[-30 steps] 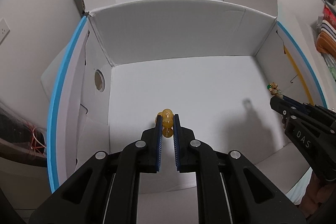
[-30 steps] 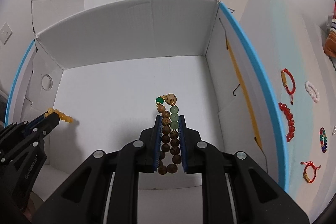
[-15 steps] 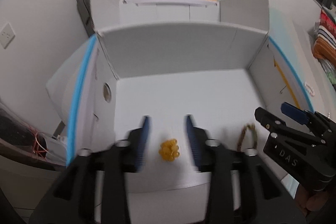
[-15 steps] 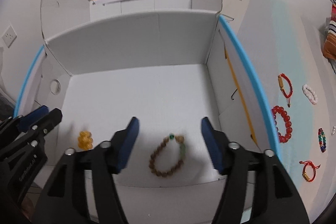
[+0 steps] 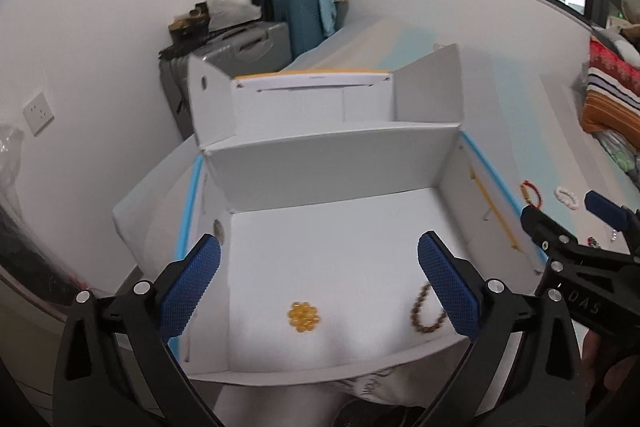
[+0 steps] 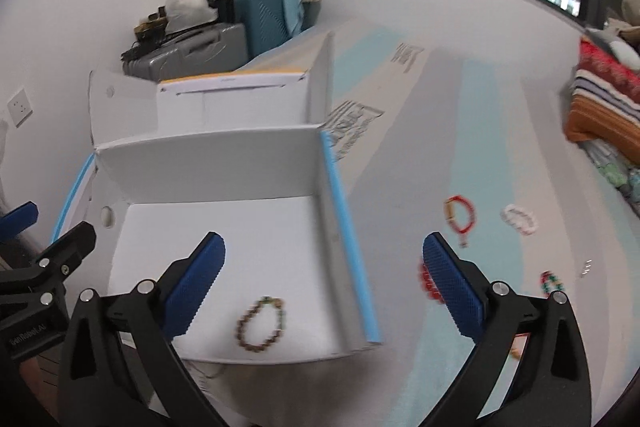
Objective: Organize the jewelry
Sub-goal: 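Move both tools back over the remaining bracelets on the bed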
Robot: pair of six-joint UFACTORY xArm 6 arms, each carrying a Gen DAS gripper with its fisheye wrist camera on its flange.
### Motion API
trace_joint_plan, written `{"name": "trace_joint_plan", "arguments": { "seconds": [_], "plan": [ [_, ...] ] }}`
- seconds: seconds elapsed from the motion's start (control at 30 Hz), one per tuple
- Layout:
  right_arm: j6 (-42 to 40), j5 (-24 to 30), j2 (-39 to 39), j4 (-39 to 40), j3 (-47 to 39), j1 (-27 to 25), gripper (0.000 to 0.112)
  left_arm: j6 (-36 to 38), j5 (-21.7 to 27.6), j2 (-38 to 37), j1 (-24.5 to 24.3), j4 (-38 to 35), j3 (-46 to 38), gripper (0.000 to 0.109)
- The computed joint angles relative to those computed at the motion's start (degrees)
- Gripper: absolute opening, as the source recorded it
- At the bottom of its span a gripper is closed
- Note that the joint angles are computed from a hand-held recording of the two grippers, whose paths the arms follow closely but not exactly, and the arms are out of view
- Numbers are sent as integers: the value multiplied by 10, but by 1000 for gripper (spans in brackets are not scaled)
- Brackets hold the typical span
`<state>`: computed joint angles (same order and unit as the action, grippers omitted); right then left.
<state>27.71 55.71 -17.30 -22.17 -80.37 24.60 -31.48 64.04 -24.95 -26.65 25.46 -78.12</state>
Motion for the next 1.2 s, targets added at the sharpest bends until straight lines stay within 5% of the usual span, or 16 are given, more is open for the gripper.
{"name": "trace_joint_plan", "arguments": {
  "seconds": [0.37,0.6,0.93,1.2],
  "plan": [
    [-68,-13,-111,31,88,-128,95,-51,-13,57,-121,26,-37,97],
    [-186,-23,-156,108,128,-251,95,-60,-24,120,-185,14,-83,97],
    [-310,-34,-147,218,143,-414,95,-45,-48,238,-247,-9,-169,97],
    [-363,-56,-108,259,164,-478,95,-23,-67,321,-265,-54,-214,97]
  ]
}}
